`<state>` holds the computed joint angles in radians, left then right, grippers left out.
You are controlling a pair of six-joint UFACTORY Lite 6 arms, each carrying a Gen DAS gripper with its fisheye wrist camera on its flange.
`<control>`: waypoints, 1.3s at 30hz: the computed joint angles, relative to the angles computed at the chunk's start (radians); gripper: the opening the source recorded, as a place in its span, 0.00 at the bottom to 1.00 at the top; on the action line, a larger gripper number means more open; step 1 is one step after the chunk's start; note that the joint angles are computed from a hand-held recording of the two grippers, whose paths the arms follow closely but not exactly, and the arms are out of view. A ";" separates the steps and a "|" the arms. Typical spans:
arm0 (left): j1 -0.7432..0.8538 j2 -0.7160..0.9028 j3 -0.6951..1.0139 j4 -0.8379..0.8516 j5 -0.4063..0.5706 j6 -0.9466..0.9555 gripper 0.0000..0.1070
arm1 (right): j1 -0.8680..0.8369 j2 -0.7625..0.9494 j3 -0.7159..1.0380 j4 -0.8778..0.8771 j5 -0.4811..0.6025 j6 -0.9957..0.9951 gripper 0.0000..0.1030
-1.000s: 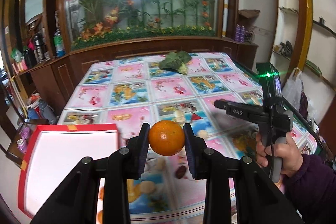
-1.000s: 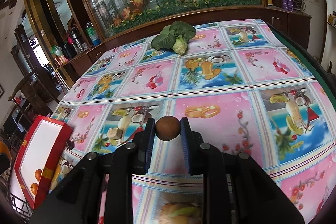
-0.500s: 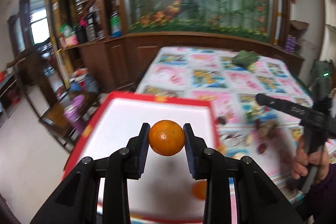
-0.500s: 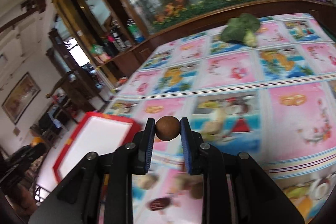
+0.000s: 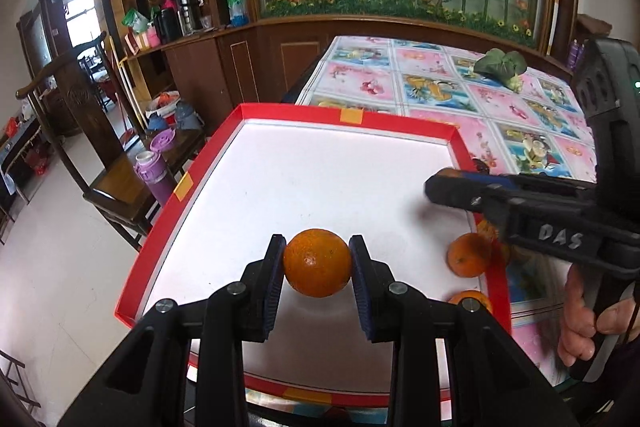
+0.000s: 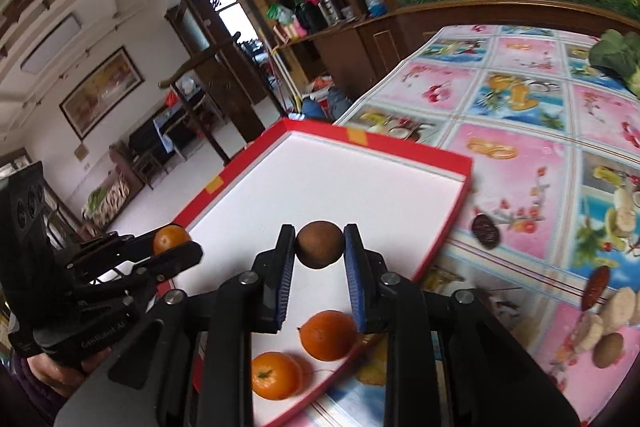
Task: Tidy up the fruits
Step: 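Carry the orange and kiwi into the tray and open both tools, then move both tools back toward the dates and cakes on the tablecloth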
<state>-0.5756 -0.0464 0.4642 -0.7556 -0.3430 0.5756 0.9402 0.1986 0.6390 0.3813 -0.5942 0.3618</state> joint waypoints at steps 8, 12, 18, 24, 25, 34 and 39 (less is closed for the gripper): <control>0.060 0.111 0.041 0.030 0.005 -0.022 0.30 | 0.016 0.194 0.233 0.114 0.166 -0.143 0.26; 0.055 0.152 0.054 0.018 0.000 -0.016 0.30 | 0.037 0.246 0.304 0.271 0.224 -0.321 0.26; 0.037 0.171 0.063 -0.075 -0.012 0.064 0.32 | 0.045 0.263 0.322 0.306 0.234 -0.371 0.26; 0.021 0.158 0.064 -0.191 -0.028 0.151 0.64 | 0.052 0.255 0.324 0.295 0.247 -0.369 0.39; 0.015 0.145 0.060 -0.219 -0.030 0.173 0.64 | 0.052 0.247 0.319 0.281 0.247 -0.356 0.42; -0.126 -0.010 0.024 -0.501 -0.077 0.388 0.70 | -0.019 -0.112 -0.052 -0.010 0.019 -0.010 0.65; -0.254 -0.024 0.047 -0.559 -0.098 0.432 0.70 | -0.151 -0.435 -0.338 -0.086 0.040 0.056 0.65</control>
<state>-0.8300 -0.0708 0.5108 -1.3149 -0.4407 1.0076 0.7891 -0.2362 0.3015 0.2950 -0.5541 0.4175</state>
